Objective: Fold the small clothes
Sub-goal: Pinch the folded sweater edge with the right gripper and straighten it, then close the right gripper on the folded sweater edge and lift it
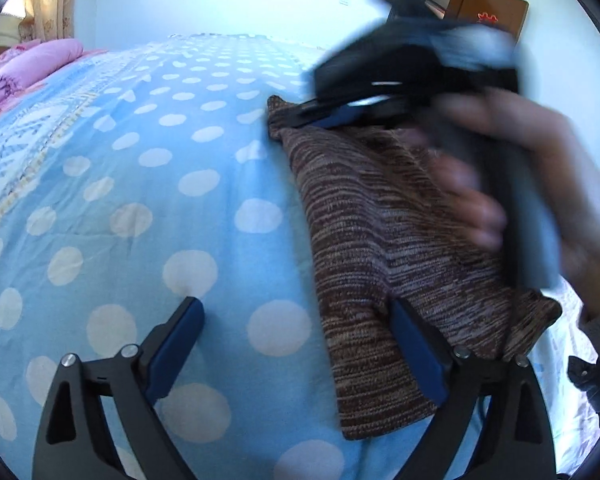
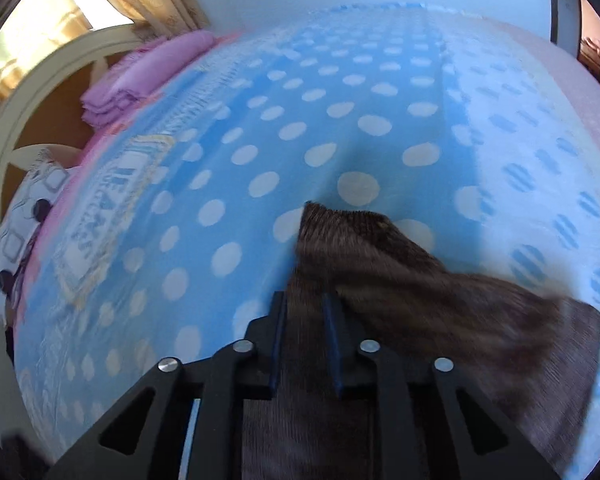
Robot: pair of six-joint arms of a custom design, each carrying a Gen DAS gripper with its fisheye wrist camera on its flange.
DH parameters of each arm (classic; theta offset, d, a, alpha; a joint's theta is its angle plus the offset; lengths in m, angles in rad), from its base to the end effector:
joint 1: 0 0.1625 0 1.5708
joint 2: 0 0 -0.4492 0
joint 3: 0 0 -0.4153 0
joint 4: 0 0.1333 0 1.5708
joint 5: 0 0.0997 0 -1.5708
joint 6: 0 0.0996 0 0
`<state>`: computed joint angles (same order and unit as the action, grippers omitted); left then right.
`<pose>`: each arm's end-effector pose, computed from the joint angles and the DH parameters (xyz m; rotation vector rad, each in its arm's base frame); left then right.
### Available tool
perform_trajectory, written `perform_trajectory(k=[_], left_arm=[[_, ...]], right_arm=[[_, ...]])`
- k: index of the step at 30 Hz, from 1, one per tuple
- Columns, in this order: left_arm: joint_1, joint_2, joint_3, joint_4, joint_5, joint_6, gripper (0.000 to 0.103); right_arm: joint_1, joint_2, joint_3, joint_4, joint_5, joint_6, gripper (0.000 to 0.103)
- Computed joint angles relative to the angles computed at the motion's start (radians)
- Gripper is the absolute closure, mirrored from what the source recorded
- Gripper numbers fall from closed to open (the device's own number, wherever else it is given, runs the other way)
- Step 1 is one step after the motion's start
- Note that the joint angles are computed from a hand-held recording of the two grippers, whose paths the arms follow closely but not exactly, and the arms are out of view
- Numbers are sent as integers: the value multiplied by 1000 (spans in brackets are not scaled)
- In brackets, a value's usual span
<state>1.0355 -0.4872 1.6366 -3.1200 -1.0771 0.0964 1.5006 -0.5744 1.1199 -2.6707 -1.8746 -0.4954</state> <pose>-0.1981 -0.6879 -0.0482 0.6994 2.5787 -0.6740 0.0424 -0.8721 0.1628 0.4440 -2.6010 0.6076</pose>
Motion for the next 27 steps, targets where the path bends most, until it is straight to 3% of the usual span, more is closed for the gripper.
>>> perform_trajectory(k=[3,6,9,12,15,17,21,24,26,27], left_arm=[[4,-3,-1,3,-9,-1,6],[7,-8,4,3,-4,3,6],[-2,-3,4,3,27,-11,3],[-13,3,14,-15,69,-37,0],[-8,2,13,-11,64,-42,0],[-6,0,13,-11,56,-40,0],[-12,-12,34,-64,62,-41,0],[-15,-9,18,-50,66,-52,0],[-20,5,-12,-20,80,-36,0],[-23,13,-25,-13,85,-26,0]], right_arm=[[-32,-169,229,-108,85,-24,75],[-62,-319,457,-291,89,-71,75],[-103,-426,634,-377,142,-82,75],[-136,-468,739,-425,156,-110,75],[-166,-437,768,-426,63,-129,78],[-185,-443,793,-482,121,-138,78],[-192,-462,780,-425,153,-123,77],[-201,-486,783,-450,233,-145,77],[-204,-490,757,-473,283,-128,72],[-198,-479,731,-481,277,-113,71]])
